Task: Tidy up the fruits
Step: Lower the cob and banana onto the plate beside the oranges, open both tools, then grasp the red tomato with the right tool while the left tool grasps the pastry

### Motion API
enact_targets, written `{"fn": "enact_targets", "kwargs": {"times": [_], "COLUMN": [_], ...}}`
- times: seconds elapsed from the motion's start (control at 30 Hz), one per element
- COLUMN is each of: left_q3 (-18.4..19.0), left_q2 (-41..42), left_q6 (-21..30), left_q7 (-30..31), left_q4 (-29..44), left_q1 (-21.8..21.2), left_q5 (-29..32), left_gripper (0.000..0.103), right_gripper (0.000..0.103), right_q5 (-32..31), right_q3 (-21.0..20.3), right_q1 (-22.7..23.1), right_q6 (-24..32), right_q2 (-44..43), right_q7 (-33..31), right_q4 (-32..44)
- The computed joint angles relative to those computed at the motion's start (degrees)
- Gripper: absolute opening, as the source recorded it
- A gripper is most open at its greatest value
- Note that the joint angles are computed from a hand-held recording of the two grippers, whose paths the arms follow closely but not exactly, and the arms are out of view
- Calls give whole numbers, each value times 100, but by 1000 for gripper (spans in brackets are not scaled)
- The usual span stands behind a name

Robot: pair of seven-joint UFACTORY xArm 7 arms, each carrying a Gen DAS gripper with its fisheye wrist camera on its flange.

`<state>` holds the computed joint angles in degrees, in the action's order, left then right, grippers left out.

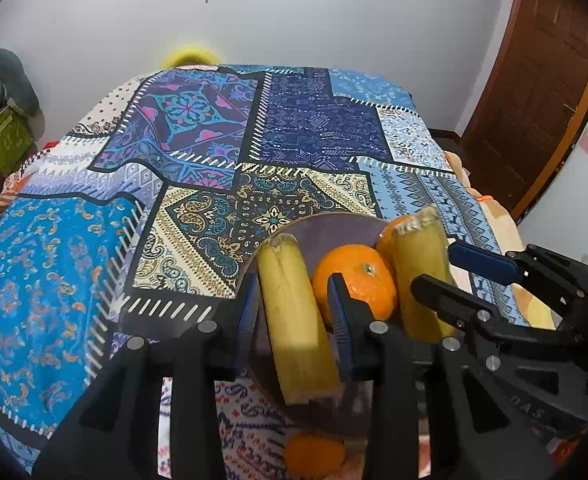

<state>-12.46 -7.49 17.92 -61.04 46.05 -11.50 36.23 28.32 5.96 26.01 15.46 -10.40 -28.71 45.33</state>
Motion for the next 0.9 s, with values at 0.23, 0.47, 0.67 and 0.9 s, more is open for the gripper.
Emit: {"fn": "enact_targets", "kwargs": {"times": [0.23,0.47,0.67,0.9], "left_q3": [-202,-488,-779,-982], "left_q2": [-829,-1803,-2393,-2494], "left_q6": [401,927,1348,1620], "left_q7": [264,604,717,713], "left_q4": [-407,-841,-1115,-1240], "left_q1": [-57,-169,-365,-615], "left_q5": [-334,-994,-1452,-1894], "left_gripper": [36,42,55,67], "right_gripper": [40,41,47,51], "right_q5": [-283,-625,-1043,-1338], "right_q3": [-33,-141,-173,-280], "right_q1": [-37,-16,-105,-175], "right_q6": [182,459,693,1017], "right_q2": [-650,-1494,-2188,-2805], "right_q7": [267,667,1029,1258], "right_q4": [-388,-817,-1208,-1555]}}
